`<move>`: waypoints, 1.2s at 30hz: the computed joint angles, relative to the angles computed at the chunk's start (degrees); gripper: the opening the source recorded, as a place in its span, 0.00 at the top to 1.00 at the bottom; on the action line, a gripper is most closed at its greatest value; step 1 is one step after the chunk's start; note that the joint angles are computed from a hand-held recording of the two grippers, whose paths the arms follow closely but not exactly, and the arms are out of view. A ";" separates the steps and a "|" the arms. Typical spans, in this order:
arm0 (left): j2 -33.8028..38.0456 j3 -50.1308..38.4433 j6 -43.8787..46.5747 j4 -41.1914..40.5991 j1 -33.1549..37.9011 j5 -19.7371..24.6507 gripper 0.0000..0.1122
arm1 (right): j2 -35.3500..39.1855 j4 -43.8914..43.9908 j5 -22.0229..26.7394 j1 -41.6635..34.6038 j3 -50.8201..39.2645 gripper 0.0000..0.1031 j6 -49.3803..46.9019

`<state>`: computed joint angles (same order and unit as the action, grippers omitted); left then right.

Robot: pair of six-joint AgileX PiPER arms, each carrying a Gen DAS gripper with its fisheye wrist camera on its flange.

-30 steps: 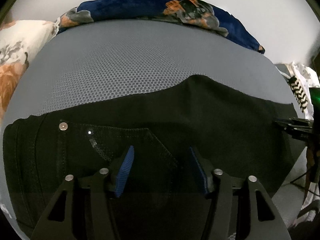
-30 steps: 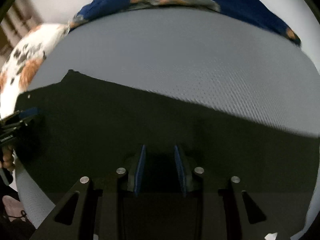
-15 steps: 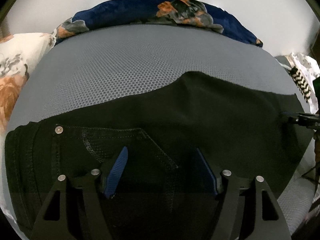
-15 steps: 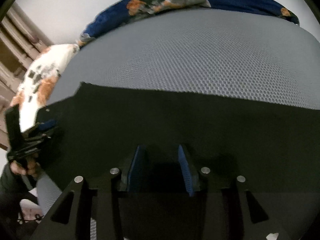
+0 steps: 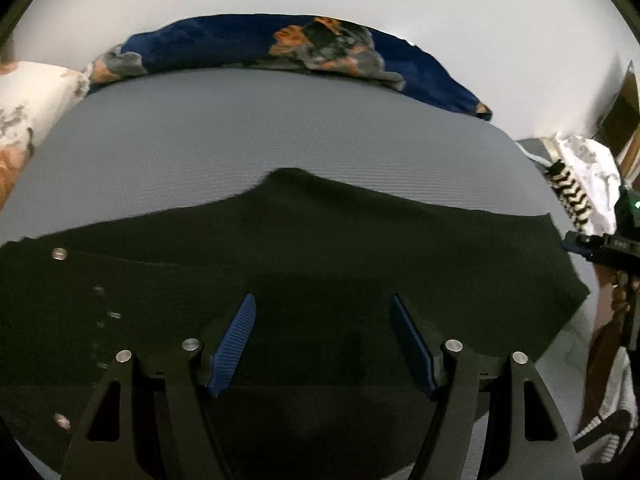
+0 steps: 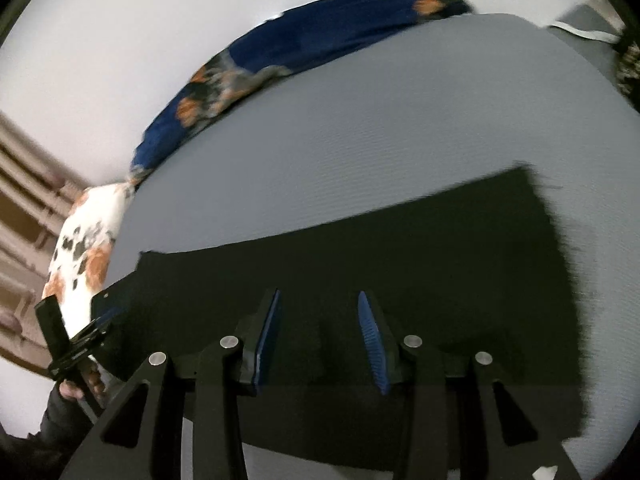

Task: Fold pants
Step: 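Grasp the trouser leg edge with the right gripper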

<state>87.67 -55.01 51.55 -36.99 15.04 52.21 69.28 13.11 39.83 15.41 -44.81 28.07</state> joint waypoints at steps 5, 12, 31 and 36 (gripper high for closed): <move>0.01 -0.13 -2.84 -0.37 -5.27 0.29 0.38 | -8.04 6.94 7.40 -15.76 4.39 0.63 -13.44; 1.37 -0.76 -7.39 1.29 -11.34 -1.17 0.38 | -12.05 17.26 18.90 -40.93 9.24 0.63 -34.88; 2.58 0.97 -14.87 8.14 -16.28 -6.33 0.38 | -0.05 29.52 25.39 -60.68 11.00 0.70 -61.52; 1.38 2.90 -15.46 9.89 -17.92 -9.56 0.38 | 4.47 33.31 24.84 -60.14 10.10 0.73 -65.25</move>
<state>89.05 -52.11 36.08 -27.09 -2.88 42.64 73.76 46.42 64.67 -44.73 -34.70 -37.19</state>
